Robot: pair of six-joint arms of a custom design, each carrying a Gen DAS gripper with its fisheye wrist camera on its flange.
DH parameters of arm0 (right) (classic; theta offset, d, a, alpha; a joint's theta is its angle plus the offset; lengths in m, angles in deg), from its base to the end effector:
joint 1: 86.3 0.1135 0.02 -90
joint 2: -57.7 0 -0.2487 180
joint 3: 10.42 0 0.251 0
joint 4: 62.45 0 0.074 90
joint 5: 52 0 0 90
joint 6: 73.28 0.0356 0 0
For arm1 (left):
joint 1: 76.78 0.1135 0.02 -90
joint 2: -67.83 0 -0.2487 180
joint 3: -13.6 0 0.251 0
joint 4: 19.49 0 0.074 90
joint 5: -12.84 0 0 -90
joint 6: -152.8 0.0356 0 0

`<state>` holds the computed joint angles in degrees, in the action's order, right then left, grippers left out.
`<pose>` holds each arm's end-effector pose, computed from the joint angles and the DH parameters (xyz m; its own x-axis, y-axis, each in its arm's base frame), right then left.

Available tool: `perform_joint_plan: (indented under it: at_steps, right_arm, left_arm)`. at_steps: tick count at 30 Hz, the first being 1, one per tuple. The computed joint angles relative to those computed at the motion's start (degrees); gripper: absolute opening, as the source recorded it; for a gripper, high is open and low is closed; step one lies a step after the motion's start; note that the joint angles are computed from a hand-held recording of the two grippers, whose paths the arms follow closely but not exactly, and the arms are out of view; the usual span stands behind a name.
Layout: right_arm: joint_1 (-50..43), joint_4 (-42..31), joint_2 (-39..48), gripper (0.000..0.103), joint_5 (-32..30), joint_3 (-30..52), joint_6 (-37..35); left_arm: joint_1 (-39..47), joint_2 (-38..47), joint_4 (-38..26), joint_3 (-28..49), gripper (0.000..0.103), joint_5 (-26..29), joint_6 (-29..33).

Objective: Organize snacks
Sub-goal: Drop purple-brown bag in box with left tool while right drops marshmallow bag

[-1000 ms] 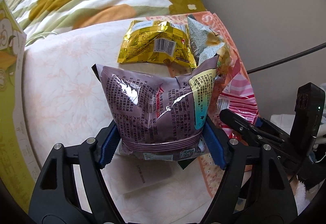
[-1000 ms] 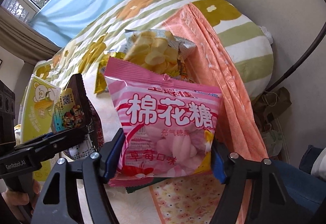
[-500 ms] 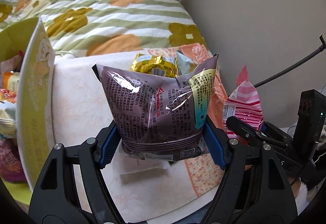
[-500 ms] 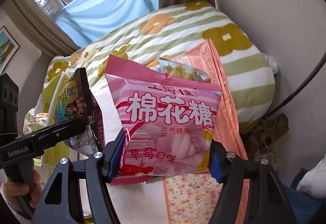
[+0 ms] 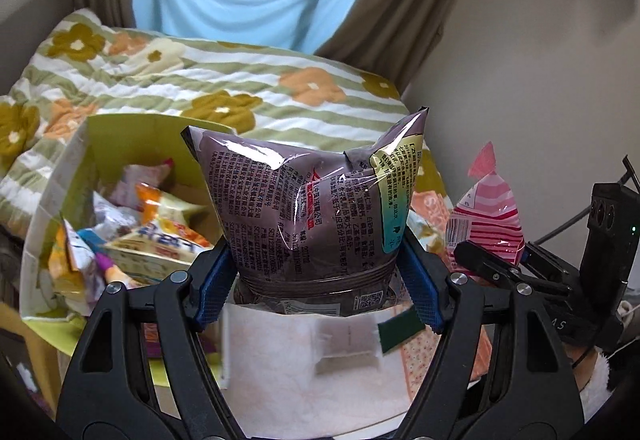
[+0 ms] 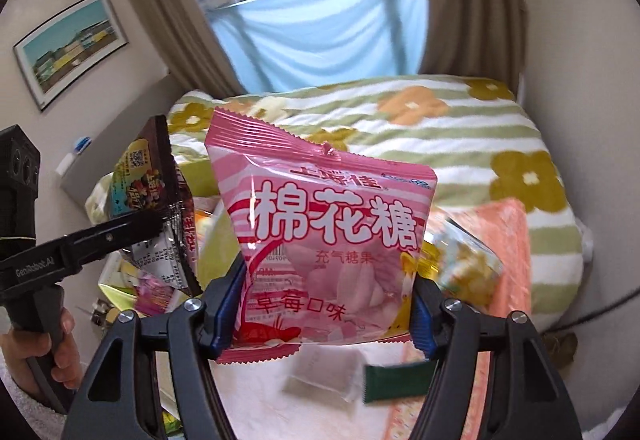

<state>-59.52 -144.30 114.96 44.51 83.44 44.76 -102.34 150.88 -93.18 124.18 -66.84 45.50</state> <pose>0.1482 0.0703 0.3947 -0.7365 0.1514 -0.6592 -0.0342 0.9650 0.2599 0.2571 -0.1300 0.3978 -0.7808 0.0491 -0.6229 0.3187 0.8888 -0.3293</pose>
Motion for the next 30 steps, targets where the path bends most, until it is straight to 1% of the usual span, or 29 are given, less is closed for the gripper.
perform_joint_plan:
  at_steps: [5, 9, 12, 14, 18, 21, 23, 25, 26, 28, 30]
  right_arm:
    - [6.1, 5.7, 12.7, 0.064, 1.3, 8.0, 0.0]
    - [8.9, 8.6, 24.5, 0.064, 1.4, 16.7, 1.3]
    - [10.2, 8.6, 33.0, 0.064, 1.3, 24.0, 2.6]
    - [11.2, 8.0, 39.0, 0.064, 1.7, 29.4, 3.6]
    - [11.6, 6.1, 48.9, 0.064, 2.0, 38.6, 4.8]
    - [11.6, 3.7, 54.8, 0.064, 2.3, 44.8, 6.2]
    - [11.4, 2.5, 57.3, 0.064, 2.7, 47.3, 7.3]
    - [11.3, 1.4, 59.1, 0.064, 3.0, 49.4, 8.6]
    - [11.2, 1.3, 59.5, 0.064, 3.2, 49.5, 9.3]
    - [11.0, 0.2, 60.3, 0.064, 3.3, 50.4, 10.1]
    - [11.3, -0.8, 60.8, 0.064, 3.5, 50.9, 11.2]
  left_arm:
    - [12.4, 3.3, -3.5, 5.6, 0.073, 5.6, 6.5]
    - [21.9, 10.5, -7.3, 13.0, 0.073, 10.2, 13.1]
    - [27.4, 18.0, -10.7, 19.9, 0.073, 12.1, 18.4]
    - [29.9, 23.6, -12.9, 25.0, 0.073, 12.7, 21.5]
    - [32.1, 34.8, -16.4, 34.7, 0.073, 11.8, 27.2]
    - [32.5, 41.7, -19.4, 41.4, 0.073, 10.8, 30.1]
    - [32.3, 45.8, -21.7, 45.8, 0.074, 10.1, 31.7]
    - [31.8, 47.5, -22.3, 47.2, 0.081, 8.7, 33.5]
    - [31.6, 47.3, -21.7, 46.2, 0.084, 7.9, 34.2]
    - [31.7, 46.4, -20.2, 43.6, 0.102, 7.1, 34.9]
    - [32.2, 46.0, -20.1, 42.3, 0.103, 8.4, 35.4]
